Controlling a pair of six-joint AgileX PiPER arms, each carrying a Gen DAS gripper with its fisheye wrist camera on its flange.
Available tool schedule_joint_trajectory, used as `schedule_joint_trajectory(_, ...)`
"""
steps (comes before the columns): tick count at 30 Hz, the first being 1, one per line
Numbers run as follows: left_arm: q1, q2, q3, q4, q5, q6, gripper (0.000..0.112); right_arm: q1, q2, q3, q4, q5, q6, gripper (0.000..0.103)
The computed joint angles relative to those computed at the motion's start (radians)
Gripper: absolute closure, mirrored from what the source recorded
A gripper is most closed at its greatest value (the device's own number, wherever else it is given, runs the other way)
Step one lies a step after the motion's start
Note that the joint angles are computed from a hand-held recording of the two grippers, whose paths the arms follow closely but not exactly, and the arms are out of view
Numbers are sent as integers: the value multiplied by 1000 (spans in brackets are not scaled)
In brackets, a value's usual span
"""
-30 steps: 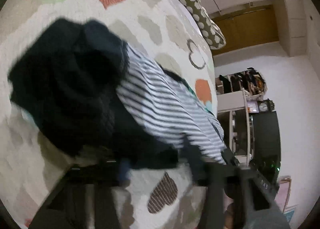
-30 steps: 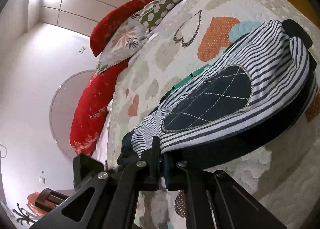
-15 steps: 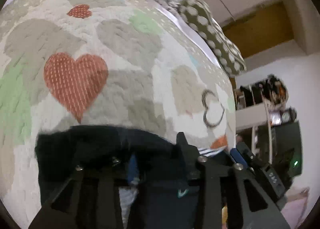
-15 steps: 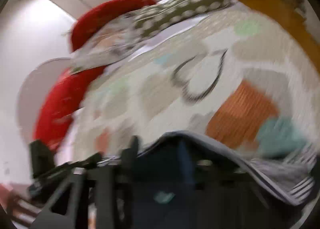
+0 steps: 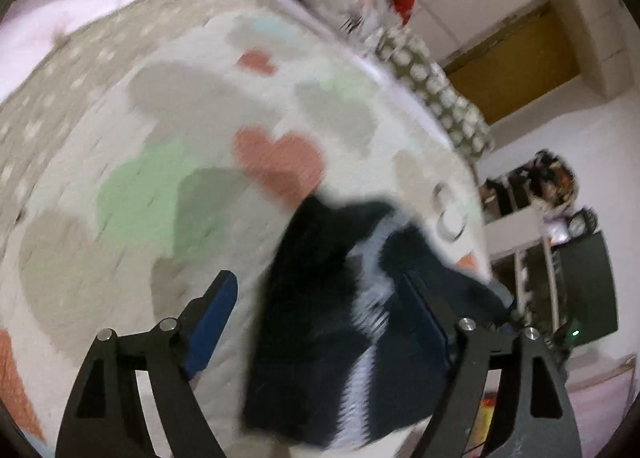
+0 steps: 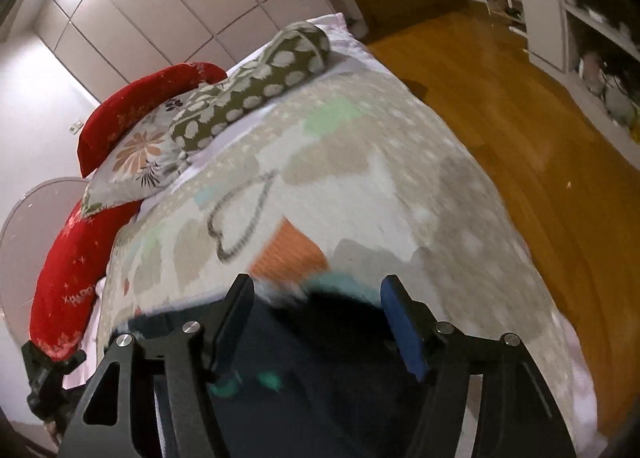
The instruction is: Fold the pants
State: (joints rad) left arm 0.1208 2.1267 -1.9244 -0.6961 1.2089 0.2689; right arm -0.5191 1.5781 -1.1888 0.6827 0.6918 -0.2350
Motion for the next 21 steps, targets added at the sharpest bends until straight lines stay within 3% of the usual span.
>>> schedule_joint_trajectory(4, -8, -66, 195, 35, -72, 111, 30, -59, -107, 192, 111, -18, -162, 32)
schedule_joint_trajectory(7, -73, -149, 339, 58, -209, 158, 23, -53, -142, 289, 163, -51, -223, 31)
schedule_joint_trajectory(8, -87, -150, 342, 52, -202, 168, 23, -41, -144, 312, 175, -61, -229, 31)
schedule_joint_trajectory(10, -171, -152, 322, 158, -206, 106, 48, 32, -157, 355, 119, -158, -154, 30)
schedule_joint_trajectory(11, -209, -160, 322, 231, -225, 81, 90, 64, -169, 370, 72, -200, -103, 34)
schedule_joint_trajectory(12, -227, -158, 301, 264, -205, 62, 94, 94, -167, 365, -4, -216, -34, 40)
schedule_joint_trajectory(14, -213, -181, 306, 243, -189, 69, 97, 98, -154, 338, -51, -174, -17, 90)
schedule_joint_trajectory(15, -198, -193, 311, 224, -177, 81, 97, 76, -153, 326, -14, -124, -44, 96)
schedule_joint_trajectory(17, -151, -227, 329, 175, -139, 122, 97, 11, -159, 323, 102, -15, -140, 98)
schedule_joint_trajectory(21, -91, -321, 405, 173, -124, 183, 97, -23, -246, 367, 129, 73, -172, 99)
